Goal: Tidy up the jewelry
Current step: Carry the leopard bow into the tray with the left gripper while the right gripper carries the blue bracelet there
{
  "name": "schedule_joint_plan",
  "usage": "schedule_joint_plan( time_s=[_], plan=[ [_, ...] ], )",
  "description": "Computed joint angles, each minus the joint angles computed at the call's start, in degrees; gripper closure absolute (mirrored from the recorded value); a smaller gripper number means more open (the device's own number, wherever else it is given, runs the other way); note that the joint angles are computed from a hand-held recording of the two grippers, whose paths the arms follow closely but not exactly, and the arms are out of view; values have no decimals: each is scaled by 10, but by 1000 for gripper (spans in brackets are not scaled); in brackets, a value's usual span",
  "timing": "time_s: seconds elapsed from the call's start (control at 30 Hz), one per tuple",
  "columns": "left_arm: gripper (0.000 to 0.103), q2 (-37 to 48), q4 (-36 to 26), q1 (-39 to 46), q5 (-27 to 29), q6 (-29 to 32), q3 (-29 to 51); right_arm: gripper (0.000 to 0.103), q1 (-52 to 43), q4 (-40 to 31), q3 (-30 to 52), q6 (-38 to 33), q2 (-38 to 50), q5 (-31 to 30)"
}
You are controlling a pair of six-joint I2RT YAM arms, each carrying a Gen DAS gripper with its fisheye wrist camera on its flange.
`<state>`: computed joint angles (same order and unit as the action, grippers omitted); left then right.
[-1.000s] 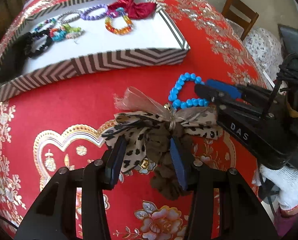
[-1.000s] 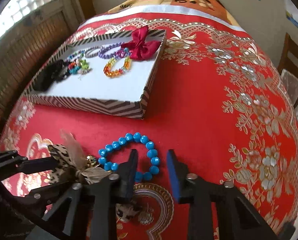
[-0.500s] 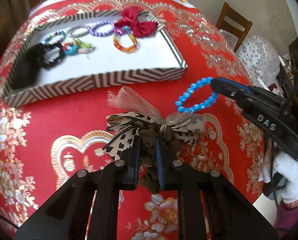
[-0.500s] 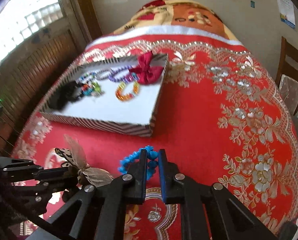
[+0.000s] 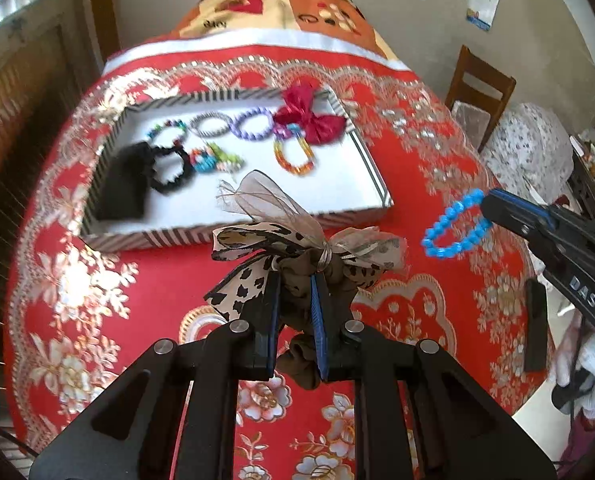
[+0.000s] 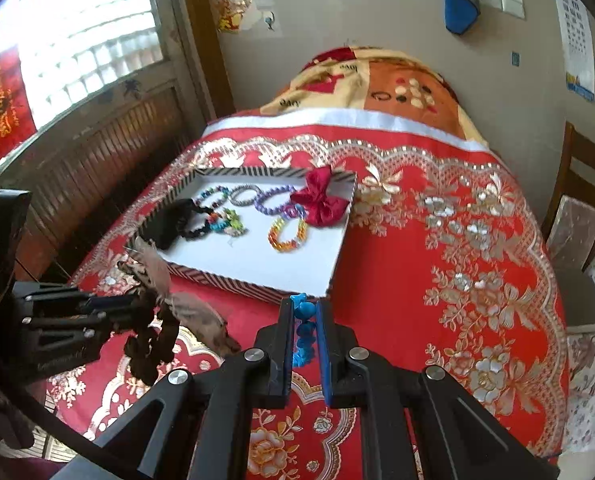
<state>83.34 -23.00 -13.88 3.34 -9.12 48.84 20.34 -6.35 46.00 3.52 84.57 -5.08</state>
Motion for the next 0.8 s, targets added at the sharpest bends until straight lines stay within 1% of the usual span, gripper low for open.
schedule_joint_plan(
  time_s=[0.2,0.43,0.8],
  plan=[
    [90,-17,-9,4,-20,5,17,93,12,-25,5,-8,-43,6],
    [90,-18,-16,12,-39,10,38,93,23,-38,18,-14,-56,10],
    [90,5,-15,36,-48,21,64,93,35,-39,49,-16,-32,8]
  ],
)
